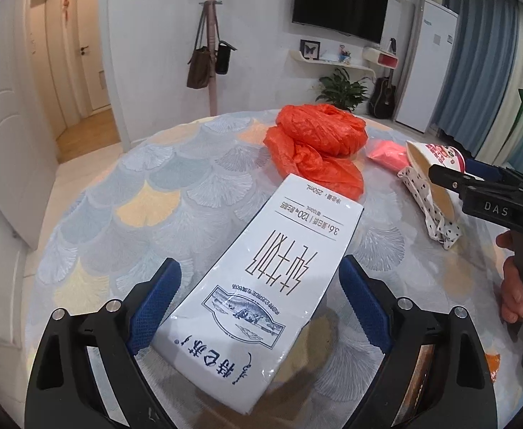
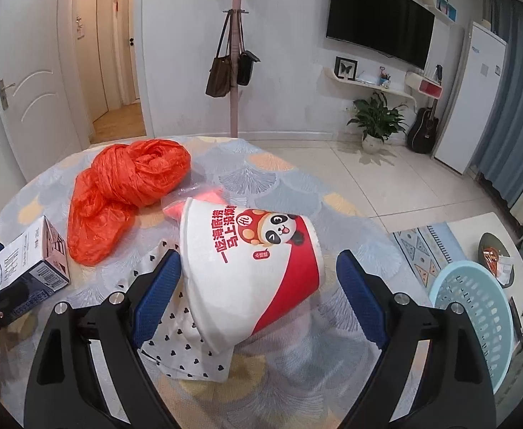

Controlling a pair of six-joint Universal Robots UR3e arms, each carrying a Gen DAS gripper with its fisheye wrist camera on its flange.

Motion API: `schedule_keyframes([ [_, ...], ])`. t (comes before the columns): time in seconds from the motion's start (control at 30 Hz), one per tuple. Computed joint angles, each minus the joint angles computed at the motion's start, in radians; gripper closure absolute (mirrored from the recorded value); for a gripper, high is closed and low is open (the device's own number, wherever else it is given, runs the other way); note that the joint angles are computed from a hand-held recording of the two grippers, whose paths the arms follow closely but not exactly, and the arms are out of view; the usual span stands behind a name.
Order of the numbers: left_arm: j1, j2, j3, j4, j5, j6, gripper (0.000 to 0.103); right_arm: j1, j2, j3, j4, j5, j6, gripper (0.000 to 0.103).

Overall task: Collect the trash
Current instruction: 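Grasp the white milk carton with the left gripper while the right grasps the red-white paper cup, then carry the carton and paper cup over the basket and release both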

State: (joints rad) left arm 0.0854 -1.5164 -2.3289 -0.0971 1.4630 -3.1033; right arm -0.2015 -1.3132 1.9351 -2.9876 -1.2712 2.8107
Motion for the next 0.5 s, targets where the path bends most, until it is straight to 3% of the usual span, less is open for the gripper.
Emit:
schedule_keyframes([
  [0.13,0.002,-0.027,0.043,-0.049,-0.031,0.001,0.034,0.02,0.007,-0.003,-0.01,-0.029,-0.008,0.02],
  [0.2,0.008,-0.037,0.055,-0.063,-0.059,-0.009,0.048,0.023,0.011,-0.003,-0.022,-0.034,0.001,0.027],
  [0.33,0.026,-0.004,0.021,-0.033,-0.099,-0.049,0.051,0.0,-0.011,0.037,-0.08,-0.015,0.024,0.028],
  [0.43,0.043,0.054,0.0,-0.03,-0.139,-0.074,0.053,-0.051,-0.051,0.16,-0.287,0.034,0.087,0.028],
  [0.5,0.049,0.089,0.001,-0.041,-0.169,-0.085,0.053,-0.085,-0.076,0.199,-0.332,0.077,0.093,0.028],
])
